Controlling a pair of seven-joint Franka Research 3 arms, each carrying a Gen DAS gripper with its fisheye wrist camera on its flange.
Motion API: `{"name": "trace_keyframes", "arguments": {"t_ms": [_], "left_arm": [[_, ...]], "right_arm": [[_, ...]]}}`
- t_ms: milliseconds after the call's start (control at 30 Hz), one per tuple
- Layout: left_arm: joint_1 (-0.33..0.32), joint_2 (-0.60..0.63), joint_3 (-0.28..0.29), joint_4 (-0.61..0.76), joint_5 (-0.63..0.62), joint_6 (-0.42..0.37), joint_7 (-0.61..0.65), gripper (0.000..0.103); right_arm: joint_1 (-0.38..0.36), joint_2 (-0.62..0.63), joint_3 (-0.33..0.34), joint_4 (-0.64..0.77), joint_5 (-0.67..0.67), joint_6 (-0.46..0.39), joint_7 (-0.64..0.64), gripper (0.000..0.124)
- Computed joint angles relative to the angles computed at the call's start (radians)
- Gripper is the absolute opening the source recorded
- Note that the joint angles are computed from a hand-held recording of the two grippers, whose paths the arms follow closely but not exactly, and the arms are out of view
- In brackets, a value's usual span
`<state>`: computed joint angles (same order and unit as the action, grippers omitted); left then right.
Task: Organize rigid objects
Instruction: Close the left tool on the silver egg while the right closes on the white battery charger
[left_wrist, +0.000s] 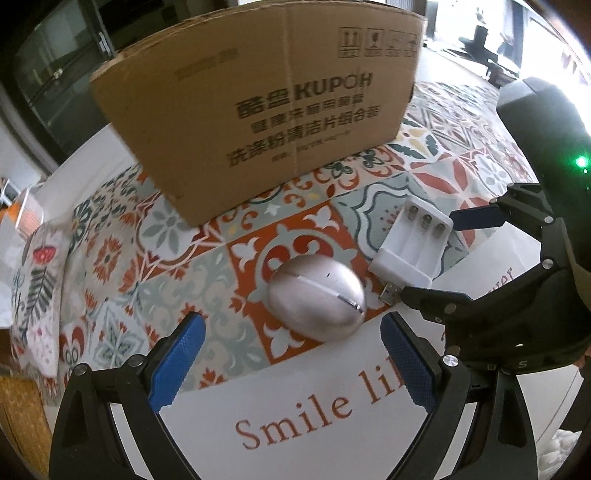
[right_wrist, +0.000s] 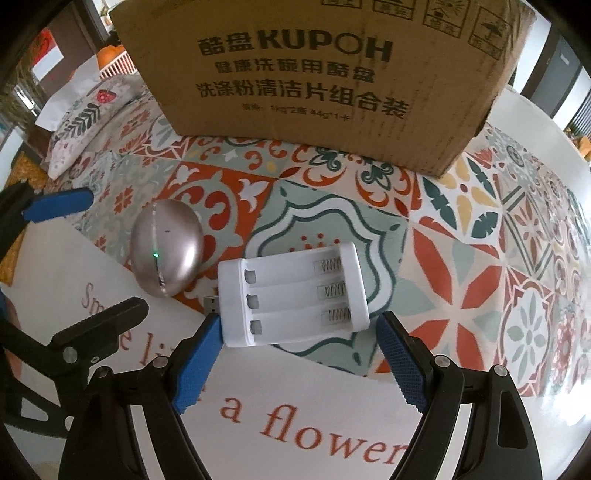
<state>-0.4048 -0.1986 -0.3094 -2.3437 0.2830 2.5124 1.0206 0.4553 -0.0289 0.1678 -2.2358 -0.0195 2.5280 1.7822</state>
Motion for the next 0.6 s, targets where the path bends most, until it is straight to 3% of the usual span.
{"name": "trace_keyframes", "arguments": {"t_ms": [300, 600], "left_arm": [[0.005, 0.069, 0.010, 0.026, -0.034, 0.039, 0.020, 0.095], [0.002, 0.101, 0.018, 0.028, -0.127, 0.075, 0.070, 0.070]], "right_arm": [[-0.020, -0.022, -0.003, -0.029, -0.082, 0.025, 0.072, 0.079], [-0.043, -0.030, -0.006, -0.047, -0.110, 0.074, 0.094, 0.077]]}}
